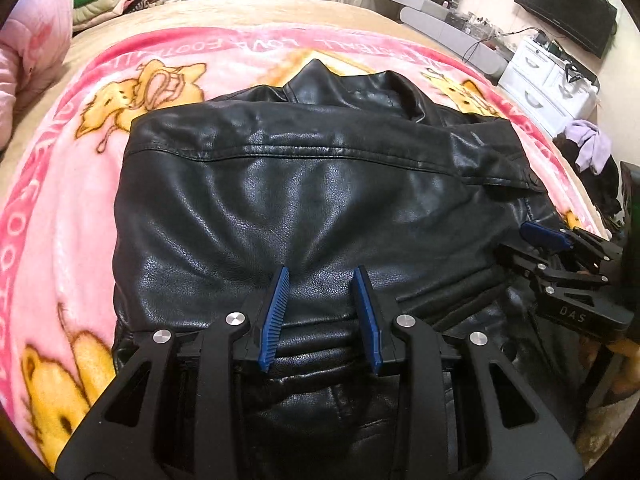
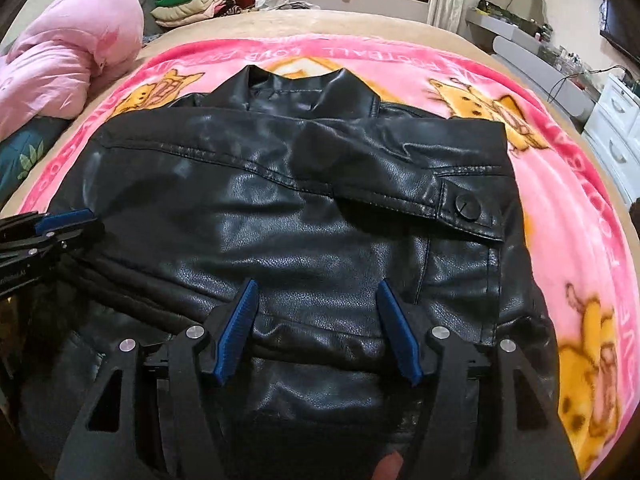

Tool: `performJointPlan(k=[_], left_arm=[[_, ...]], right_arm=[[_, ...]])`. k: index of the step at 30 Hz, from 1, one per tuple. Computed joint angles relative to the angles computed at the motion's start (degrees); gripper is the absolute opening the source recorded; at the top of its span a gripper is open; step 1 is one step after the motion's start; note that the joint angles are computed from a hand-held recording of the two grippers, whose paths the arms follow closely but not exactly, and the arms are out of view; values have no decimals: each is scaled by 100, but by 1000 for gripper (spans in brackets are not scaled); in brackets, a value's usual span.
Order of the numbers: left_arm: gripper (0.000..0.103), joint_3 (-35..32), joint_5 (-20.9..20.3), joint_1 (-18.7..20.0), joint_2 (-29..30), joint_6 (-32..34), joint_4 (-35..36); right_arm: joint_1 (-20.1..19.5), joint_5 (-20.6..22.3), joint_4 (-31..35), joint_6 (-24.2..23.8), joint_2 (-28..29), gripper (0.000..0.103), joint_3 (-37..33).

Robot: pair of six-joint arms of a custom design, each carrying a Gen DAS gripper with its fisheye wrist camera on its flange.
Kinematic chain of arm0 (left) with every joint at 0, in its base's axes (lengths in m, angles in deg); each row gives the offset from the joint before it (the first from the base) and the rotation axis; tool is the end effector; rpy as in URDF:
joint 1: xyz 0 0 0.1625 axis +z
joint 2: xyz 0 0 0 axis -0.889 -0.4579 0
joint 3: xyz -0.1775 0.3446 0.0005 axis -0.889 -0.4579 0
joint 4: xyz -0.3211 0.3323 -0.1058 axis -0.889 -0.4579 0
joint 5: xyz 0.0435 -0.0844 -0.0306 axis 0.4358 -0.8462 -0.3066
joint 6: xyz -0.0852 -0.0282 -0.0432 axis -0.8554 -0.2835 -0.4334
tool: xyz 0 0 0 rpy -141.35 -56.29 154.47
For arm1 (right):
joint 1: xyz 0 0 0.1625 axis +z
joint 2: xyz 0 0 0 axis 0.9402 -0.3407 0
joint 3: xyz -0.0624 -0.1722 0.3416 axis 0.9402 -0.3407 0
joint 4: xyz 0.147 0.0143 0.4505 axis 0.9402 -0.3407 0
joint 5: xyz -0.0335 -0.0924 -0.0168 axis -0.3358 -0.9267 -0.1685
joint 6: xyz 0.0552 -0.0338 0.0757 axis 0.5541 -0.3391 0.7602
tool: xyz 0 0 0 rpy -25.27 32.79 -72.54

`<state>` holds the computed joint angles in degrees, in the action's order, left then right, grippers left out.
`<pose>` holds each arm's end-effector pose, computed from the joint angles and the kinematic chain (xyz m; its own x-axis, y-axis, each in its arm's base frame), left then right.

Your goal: Fold large clothes

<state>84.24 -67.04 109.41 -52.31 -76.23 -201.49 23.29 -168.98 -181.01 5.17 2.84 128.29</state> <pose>-0.3027 -0.6263 0.0952 -0.8227 -0.0937 -0.5607 0.2691 0.8046 -0.5294 0.1276 -0.7074 0.2436 -0.6196 -0.3381 0.7083 -0.6478 0.7299 -0.2182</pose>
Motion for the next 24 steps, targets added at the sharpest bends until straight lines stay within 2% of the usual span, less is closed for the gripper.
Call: performJointPlan(k=[9,12,15,19,24], left_arm=[[27,9,-48,-74,-112,-119,99],[40,27,-79,-122,-155,-110,78],[47,31,-15,-197,-175,-77,95],[72,52,121,-308,-229,-121,83],[94,68,331,-462,-303,-282,193]], right_arm=[[80,244,-223,13,-307,66,281],[78,378,-148,152,-422,72,351],[79,510,-97,288,-552,76,437],[102,612,-182,283,-720,84,584],[151,719,-353,207,-935,92,768]])
